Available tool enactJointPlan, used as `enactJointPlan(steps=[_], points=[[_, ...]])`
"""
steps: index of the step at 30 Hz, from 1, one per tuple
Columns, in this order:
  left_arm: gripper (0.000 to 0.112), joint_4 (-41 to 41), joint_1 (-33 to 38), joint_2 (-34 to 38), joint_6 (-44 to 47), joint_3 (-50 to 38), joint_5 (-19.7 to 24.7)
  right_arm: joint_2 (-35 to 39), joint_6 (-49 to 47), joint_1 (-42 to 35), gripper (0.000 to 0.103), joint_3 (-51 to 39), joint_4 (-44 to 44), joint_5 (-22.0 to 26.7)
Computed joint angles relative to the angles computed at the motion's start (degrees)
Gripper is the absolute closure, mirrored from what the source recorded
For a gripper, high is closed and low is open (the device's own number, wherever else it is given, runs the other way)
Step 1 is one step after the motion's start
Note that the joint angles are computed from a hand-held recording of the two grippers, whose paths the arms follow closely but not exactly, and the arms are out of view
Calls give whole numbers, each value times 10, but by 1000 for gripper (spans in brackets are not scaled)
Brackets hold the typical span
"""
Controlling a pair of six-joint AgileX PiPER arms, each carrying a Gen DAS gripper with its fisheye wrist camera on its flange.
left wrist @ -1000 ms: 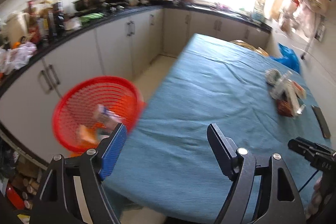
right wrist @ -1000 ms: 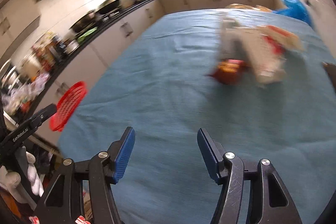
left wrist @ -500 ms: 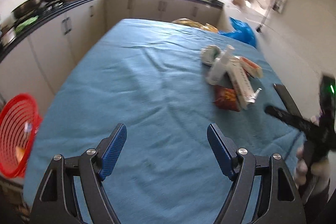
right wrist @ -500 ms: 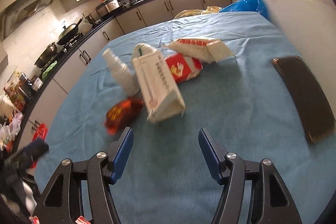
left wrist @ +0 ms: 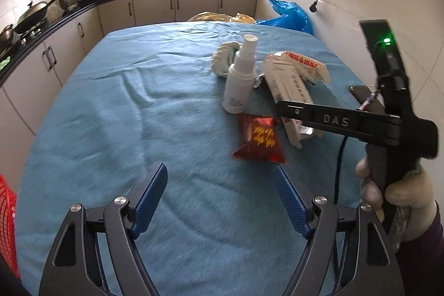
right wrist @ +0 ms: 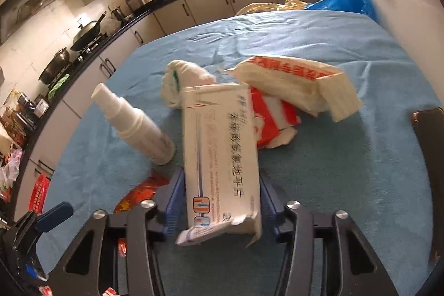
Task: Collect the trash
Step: 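Grasp the red snack bag with the left gripper while the right gripper grasps the white medicine box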
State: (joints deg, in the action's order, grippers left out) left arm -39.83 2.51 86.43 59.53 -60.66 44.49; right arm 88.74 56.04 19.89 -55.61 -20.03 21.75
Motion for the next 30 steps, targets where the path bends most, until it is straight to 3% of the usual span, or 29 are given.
enactJointPlan(steps=[3,9,13,15,16,24,30], points=[[34,11,-29,17,-17,-9,-21,-18,48,-9,50,28,-32,-14],[35,32,-80,53,-47,-31,-43,-50,30,-37,50,72,9,-56],[35,55,-104,83,-81,-49,-48,-56,46,-39,50,78,-5,-58],[47,58,-106,86,-91,-49,-55,-58,61,-37,50,78,-21,-58],[66,60,-106,85,-91,-48,-55,-59,71,-35,50,78,-33,-55],[67,26,-60,48,-69,-26,-19,-60,149,-19,50,79,-114,-43],[67,-12,4,-30,-19,20,11,-61,202,-9,50,81,-166,-39]])
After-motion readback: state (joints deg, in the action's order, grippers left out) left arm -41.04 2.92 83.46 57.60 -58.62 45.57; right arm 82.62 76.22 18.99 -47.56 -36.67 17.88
